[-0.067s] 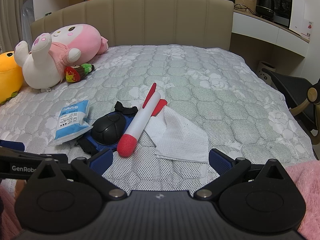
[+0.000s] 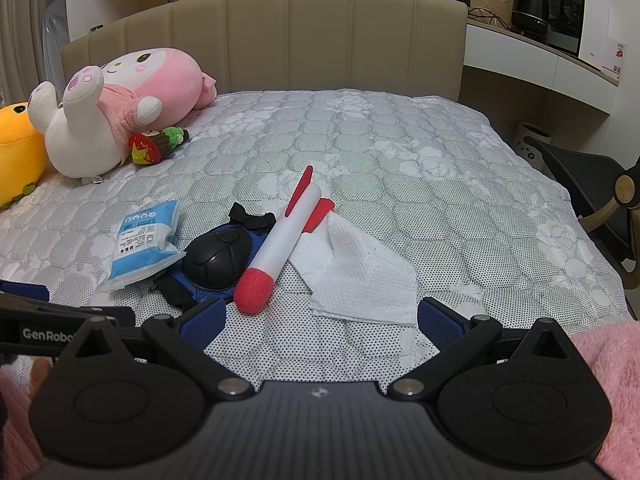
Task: Clean container
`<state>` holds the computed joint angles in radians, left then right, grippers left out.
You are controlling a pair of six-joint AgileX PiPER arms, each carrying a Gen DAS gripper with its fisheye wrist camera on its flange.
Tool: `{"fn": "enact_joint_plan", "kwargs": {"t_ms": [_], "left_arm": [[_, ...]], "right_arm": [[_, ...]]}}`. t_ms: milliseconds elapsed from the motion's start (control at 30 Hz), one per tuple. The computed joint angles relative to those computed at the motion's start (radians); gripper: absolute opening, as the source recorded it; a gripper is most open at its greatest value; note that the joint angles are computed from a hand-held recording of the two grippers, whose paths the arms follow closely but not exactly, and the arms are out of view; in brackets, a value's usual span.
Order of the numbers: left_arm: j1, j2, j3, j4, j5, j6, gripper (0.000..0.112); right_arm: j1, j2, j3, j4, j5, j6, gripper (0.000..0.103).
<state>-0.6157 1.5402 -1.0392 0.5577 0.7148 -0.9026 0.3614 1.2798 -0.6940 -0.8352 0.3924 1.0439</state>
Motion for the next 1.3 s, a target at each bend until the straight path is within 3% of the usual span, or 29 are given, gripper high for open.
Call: {"fn": "enact_joint_plan", "kwargs": {"t_ms": [433, 1300], "left_arm": [[0.018, -0.007, 0.009, -0.052, -0.034, 0.024, 0.103], [0.015, 0.001, 0.003, -0.057, -0.027, 0.028, 0.103]], "right_arm": [[0.005, -0.008, 0.005, 0.005, 0.005, -0.008, 0.103], [0.021, -0.019, 0.009, 0.011, 0.025, -0.005, 0.103]]}}
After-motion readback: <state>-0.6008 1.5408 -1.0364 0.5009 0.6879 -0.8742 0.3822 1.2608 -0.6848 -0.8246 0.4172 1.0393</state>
